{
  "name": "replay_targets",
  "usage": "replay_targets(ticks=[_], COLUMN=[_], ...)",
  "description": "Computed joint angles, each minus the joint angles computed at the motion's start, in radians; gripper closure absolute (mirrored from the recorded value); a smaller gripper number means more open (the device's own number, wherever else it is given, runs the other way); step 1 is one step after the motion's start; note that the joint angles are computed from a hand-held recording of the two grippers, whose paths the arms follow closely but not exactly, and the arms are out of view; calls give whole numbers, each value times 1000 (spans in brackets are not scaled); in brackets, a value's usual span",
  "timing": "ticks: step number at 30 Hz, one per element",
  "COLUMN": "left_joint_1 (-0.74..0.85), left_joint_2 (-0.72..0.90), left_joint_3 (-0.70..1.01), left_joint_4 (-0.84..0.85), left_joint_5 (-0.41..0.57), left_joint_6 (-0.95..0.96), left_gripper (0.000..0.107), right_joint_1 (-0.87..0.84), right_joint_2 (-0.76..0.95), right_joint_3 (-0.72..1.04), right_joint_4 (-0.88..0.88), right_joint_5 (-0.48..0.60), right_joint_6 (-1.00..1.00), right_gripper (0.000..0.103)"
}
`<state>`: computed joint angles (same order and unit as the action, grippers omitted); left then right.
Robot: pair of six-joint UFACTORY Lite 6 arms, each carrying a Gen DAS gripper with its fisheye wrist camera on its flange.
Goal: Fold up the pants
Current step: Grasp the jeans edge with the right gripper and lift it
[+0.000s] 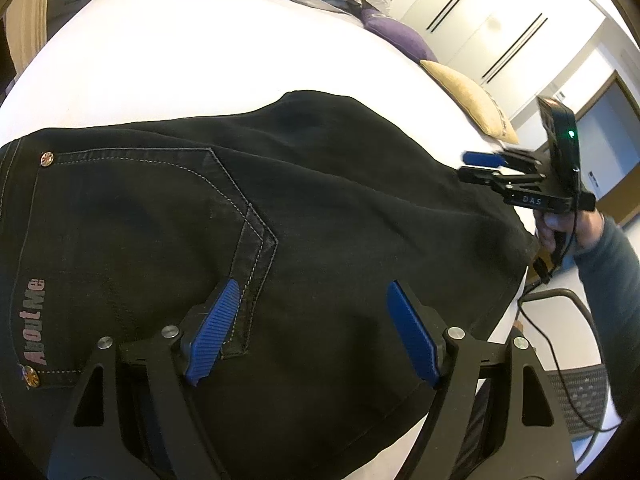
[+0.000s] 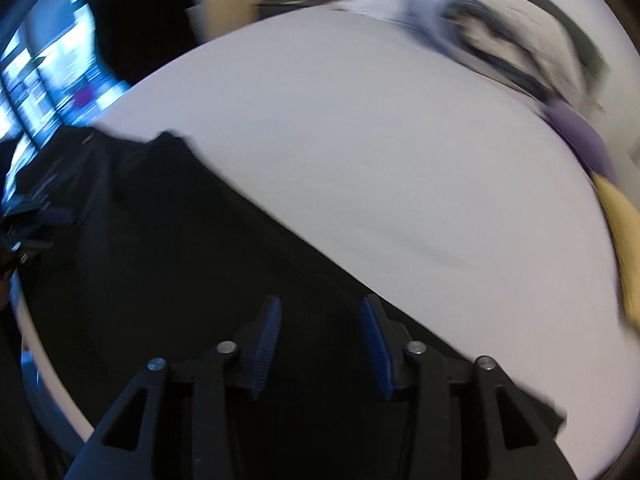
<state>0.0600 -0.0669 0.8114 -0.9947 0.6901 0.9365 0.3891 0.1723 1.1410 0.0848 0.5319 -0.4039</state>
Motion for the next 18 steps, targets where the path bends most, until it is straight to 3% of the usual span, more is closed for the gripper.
replay_targets(ticks=[3, 7, 11, 17, 18], left_joint_1=[7, 27, 33, 14, 13], left_joint_2=[8, 8, 6, 0, -1], left_joint_3=[-1, -9, -17, -20, -20], left_joint_4=[-18, -36, -50, -47, -45], left_joint_5=[6, 25, 29, 13, 12], left_joint_6=[26, 67, 92, 92, 91], left_gripper=[31, 31, 30, 27, 27], right_joint_1=[-22, -82, -124, -116, -115], right_joint_2=[149, 240, 362, 400, 401], right_joint_3=[188, 314, 468, 488, 489], right_joint_4=[8, 58, 50, -15, -18], right_joint_5=[119, 213, 329, 347, 348], right_joint_6=[-71, -174, -239, -246, -248], right_gripper=[58, 58, 66, 71, 81])
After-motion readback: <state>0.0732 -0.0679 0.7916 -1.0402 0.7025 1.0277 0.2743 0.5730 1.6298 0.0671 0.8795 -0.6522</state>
